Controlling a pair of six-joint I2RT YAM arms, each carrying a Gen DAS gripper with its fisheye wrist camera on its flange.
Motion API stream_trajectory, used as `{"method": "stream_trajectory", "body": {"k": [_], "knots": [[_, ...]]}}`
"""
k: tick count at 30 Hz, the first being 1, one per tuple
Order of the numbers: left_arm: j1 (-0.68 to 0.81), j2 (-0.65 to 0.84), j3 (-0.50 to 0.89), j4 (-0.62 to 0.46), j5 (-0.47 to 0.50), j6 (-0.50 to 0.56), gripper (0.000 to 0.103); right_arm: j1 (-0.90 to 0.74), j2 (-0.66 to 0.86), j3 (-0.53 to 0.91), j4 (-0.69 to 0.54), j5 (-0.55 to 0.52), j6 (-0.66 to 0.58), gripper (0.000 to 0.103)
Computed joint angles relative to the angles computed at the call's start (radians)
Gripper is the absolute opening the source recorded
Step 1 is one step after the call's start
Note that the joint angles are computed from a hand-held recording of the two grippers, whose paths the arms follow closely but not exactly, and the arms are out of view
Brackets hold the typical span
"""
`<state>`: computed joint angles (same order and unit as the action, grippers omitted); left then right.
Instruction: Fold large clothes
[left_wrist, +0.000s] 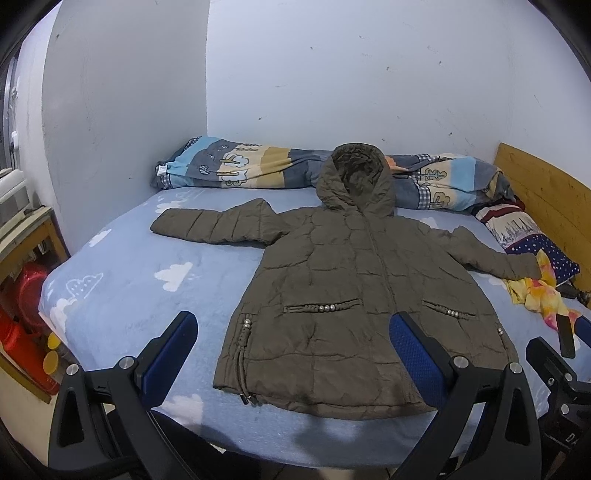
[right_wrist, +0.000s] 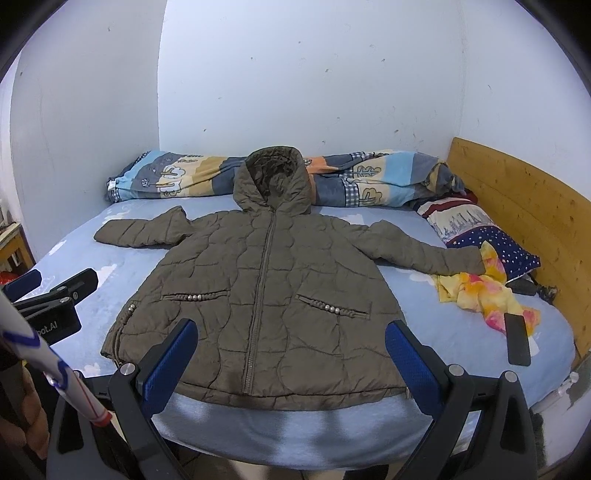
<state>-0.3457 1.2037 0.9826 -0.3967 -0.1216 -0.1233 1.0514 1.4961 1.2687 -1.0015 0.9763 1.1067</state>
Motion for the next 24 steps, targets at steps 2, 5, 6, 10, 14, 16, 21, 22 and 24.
{"method": "stream_trajectory", "body": {"k": [2,5,6,10,14,16,21,22,24], "knots": [[0.000,0.011,0.021,-0.012,0.003,0.006,0.103,-0.004,-0.010,-0.011,0.009,-0.003,0.000,0.103],[-0.018,0.036,0.044,-0.007,-0.011,0.003,0.103,-0.031,-0.046,-0.046,0.031,-0.013,-0.019,0.103],[-0.023,0.052,0.054,-0.003,-0.016,-0.002,0.103,-0.044,-0.059,-0.061,0.042,-0.018,-0.027,0.103],[-0.054,0.094,0.071,0.037,-0.045,-0.003,0.103,-0.108,-0.085,-0.112,0.106,-0.052,-0.074,0.103],[-0.080,0.131,0.117,0.039,-0.048,-0.013,0.103,-0.178,-0.119,-0.161,0.190,-0.095,-0.133,0.103],[-0.101,0.133,0.120,0.055,-0.056,-0.020,0.103,-0.205,-0.126,-0.177,0.216,-0.107,-0.163,0.103],[-0.138,0.194,0.186,0.070,-0.063,-0.018,0.103,-0.314,-0.152,-0.231,0.308,-0.179,-0.257,0.103],[-0.141,0.218,0.218,0.069,-0.050,-0.020,0.103,-0.342,-0.161,-0.238,0.326,-0.198,-0.284,0.103],[-0.145,0.277,0.294,0.069,-0.025,-0.013,0.103,-0.409,-0.193,-0.259,0.364,-0.235,-0.331,0.103]]}}
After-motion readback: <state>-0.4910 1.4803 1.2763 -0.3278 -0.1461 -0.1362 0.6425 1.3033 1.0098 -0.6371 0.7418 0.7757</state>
